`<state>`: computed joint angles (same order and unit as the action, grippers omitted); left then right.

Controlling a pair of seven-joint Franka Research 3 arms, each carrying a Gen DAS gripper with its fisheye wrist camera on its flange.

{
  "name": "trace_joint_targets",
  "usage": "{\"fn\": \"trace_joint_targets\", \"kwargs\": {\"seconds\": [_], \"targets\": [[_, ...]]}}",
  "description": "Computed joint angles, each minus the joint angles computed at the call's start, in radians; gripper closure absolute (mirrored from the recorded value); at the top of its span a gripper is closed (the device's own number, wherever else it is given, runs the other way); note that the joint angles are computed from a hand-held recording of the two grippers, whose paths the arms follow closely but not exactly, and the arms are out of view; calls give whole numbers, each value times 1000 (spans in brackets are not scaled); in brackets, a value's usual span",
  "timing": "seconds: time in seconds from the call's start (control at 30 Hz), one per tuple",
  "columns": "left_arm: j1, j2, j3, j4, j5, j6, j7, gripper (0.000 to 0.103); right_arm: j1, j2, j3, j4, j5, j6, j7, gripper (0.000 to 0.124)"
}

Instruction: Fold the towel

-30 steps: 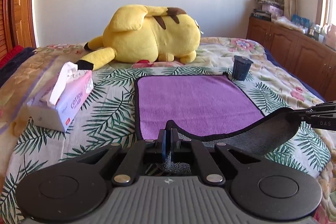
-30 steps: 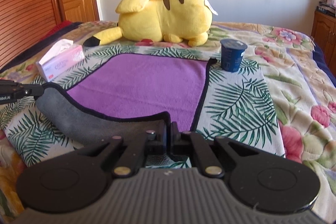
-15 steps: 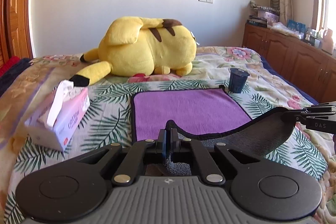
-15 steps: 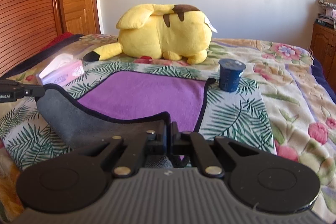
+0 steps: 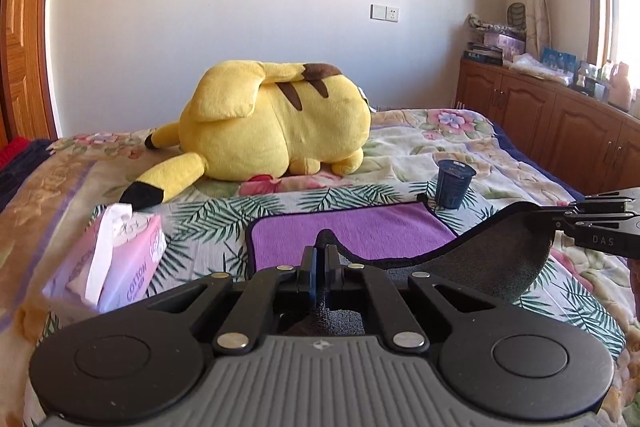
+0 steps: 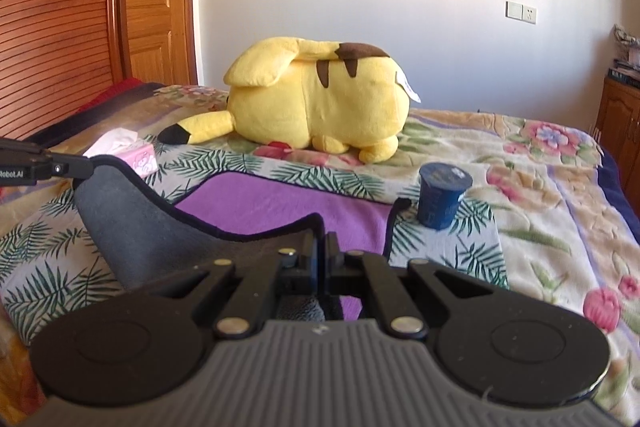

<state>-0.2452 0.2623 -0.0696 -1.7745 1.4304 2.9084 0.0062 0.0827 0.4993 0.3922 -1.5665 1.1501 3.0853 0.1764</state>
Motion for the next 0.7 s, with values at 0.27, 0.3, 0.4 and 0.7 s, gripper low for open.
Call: {"fn": "trace_joint_targets", "kwargs": {"seconds": [0.27, 0.3, 0.4, 0.7], "targets": [[4, 26, 13, 58, -139, 11, 142, 103, 15, 63, -7, 90, -98, 29, 66, 121], [3, 29, 16, 66, -148, 10, 155, 103, 15, 69, -5, 98, -118, 29, 76, 121], [-7, 38, 31, 89, -148, 7, 160, 103, -1, 87, 20, 125, -165, 30, 83, 121], [-17, 75, 50, 150, -193, -11, 218, 103, 38, 138, -30, 215, -353, 10, 233, 121]]}}
